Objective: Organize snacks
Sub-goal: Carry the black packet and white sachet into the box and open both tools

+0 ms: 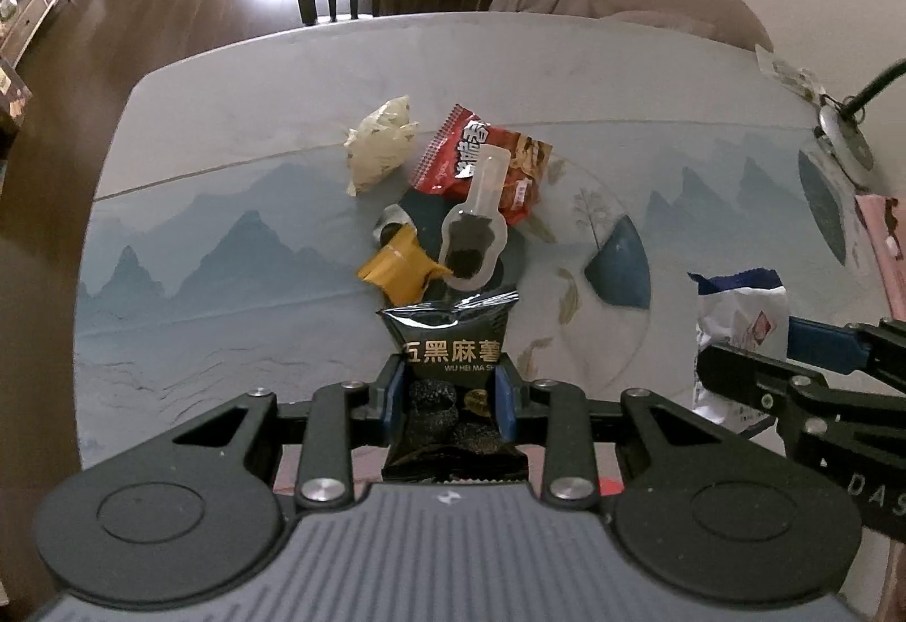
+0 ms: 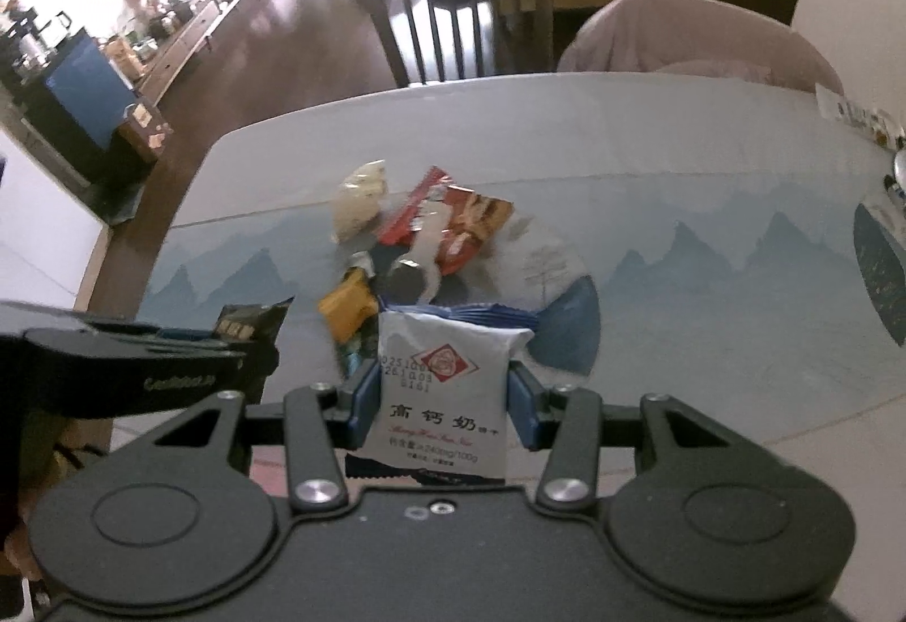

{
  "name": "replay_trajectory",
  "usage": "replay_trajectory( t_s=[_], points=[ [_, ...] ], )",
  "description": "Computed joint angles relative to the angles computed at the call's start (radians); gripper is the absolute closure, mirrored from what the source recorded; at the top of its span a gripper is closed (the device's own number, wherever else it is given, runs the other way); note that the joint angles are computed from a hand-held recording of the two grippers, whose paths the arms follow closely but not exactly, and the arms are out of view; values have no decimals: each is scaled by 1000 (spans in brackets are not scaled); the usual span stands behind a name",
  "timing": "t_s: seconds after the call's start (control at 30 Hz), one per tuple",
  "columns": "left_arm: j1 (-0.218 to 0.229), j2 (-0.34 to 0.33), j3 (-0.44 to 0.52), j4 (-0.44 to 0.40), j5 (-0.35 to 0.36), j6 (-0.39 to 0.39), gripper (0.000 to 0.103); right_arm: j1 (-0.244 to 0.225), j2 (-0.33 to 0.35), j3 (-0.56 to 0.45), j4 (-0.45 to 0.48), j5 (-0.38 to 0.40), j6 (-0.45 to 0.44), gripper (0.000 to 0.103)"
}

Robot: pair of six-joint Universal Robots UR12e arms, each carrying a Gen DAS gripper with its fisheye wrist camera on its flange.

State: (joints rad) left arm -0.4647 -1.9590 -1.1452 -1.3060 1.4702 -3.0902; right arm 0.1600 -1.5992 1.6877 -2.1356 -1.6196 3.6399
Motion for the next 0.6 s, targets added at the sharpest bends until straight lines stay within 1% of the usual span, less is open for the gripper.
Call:
replay_trajectory(
  t_s=[0.27, 0.43, 0.6],
  points=[
    [18, 87, -82, 18, -8, 44, 72, 65, -21, -10, 15, -26, -7, 57],
    [33, 142, -141, 28, -20, 72, 72, 97, -31, -5, 16, -24, 3, 57],
    [52, 189, -195, 22, -32, 96, 72, 125, -38, 7, 16, -15, 24, 57]
  ],
)
